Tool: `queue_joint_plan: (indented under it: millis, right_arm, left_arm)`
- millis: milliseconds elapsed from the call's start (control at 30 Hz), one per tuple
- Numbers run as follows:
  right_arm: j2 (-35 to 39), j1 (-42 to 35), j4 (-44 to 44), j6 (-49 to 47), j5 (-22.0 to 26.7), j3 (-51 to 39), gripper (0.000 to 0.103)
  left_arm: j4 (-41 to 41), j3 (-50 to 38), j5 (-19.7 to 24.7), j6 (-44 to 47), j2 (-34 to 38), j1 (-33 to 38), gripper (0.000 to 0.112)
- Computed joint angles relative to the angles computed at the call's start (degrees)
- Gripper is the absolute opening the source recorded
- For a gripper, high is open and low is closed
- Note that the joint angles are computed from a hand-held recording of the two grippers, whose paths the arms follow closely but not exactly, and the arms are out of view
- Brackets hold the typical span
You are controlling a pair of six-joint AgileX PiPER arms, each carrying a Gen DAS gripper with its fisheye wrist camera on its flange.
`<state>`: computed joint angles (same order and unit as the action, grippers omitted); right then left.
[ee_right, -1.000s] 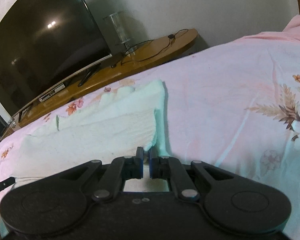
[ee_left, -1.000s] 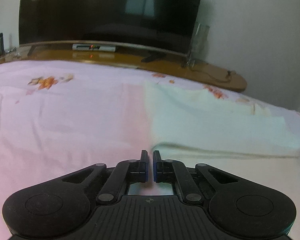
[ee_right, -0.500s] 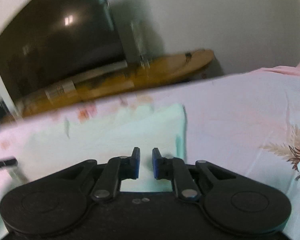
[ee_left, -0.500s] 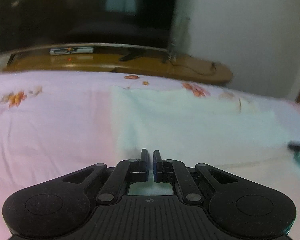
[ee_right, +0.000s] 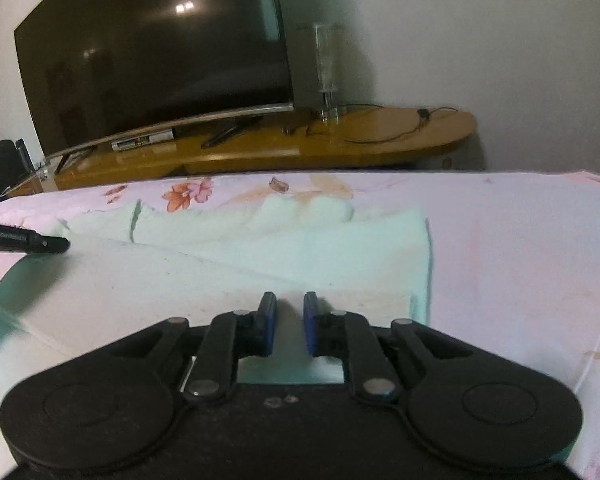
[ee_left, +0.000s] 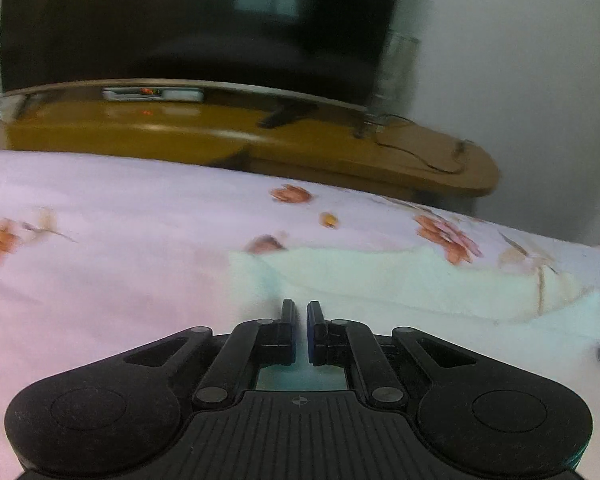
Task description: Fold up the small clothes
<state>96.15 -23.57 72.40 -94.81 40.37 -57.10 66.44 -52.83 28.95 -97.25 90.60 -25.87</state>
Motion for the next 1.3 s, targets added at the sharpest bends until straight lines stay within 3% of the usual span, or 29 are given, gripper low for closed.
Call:
queue_joint_plan:
  millis: [33,67,100,133,200,367,400,433,500,567,633,733,800,1000,1133,1300]
  right_arm:
    - [-0.93,-0.55,1.30,-1.17,-0.84,0.69,0.014]
    - [-1.65,-2.31,4.12,-4.17,0.40,1.49,0.020]
    - [-1.43,-4.21,5.35,-5.42,2.97,1.34,0.021]
    - [-0.63,-5.01,4.72,-4.83,3.86,0.59,0.021]
    - [2.10,-4.15,0.37,-2.78,0.61,-1.41,0.017]
    - [-0.27,-6.99,0.05,-2.81,3.69,-0.62,0.020]
    - [-0.95,-7.94,0.67,-3.96,5.22,-0.04,0.023]
    - [-1.31,-8.51,0.79,-5.41,6.25,0.74,0.024]
    - [-1.75,-6.98,-0.06,-9.41,2.29,3.17,0.023]
    - [-2.55,-6.61,0.42,-9.24,1.07,3.83,0.023]
    - [-4.91,-6.40,-1.42,-4.39,0.35,3.92,0.024]
    - [-8.44,-9.96,0.60,-8.53,6.80,5.78,0.024]
    - [-9.67,-10.29,-1.37,-8.73,6.55,6.61,0.024]
    - [-8.07,-13.44,-2.41,-6.87,10.58,7.15,0.024]
    - [-5.92,-11.99,-1.96,-5.20,7.32,6.68,0.021]
    - [-5.87,-12.65,-2.57,-5.84,7.95,6.33,0.019]
  left_arm:
    - [3.00,0.69,1.43,-2.29,-0.62,-1.22,0.011]
    - [4.77,1.18,1.75,-3.52,-0.47,-1.92,0.030]
    - [4.27,1.21,1.32,-2.46,0.67,-1.77,0.038]
    - [6.06,1.88,1.67,-3.33,1.45,-2.41,0.039]
    - [8.55,2.22,3.29,-4.29,1.62,-3.17,0.039]
    - [10.71,5.62,12.09,-7.62,-3.79,-11.36,0.040]
    - [8.99,5.61,12.46,-5.18,-3.39,-12.49,0.043]
    - [6.60,5.88,12.30,-2.68,-2.84,-12.92,0.053]
    - [7.07,6.85,16.11,-4.57,-2.06,-15.06,0.070]
    - [3.99,6.59,17.74,-3.38,-4.16,-15.49,0.070]
    - [6.50,8.21,21.55,-5.68,-6.34,-19.09,0.070]
    - [5.42,10.83,26.00,-6.76,-8.21,-24.01,0.070]
    - [4.00,13.11,26.95,-8.18,-8.95,-26.10,0.070]
    - [3.95,15.84,23.25,-10.01,-9.83,-24.06,0.068]
    - [5.25,16.14,19.24,-9.67,-9.70,-19.40,0.069]
    - [5.84,17.76,20.45,-12.87,-9.98,-20.94,0.073]
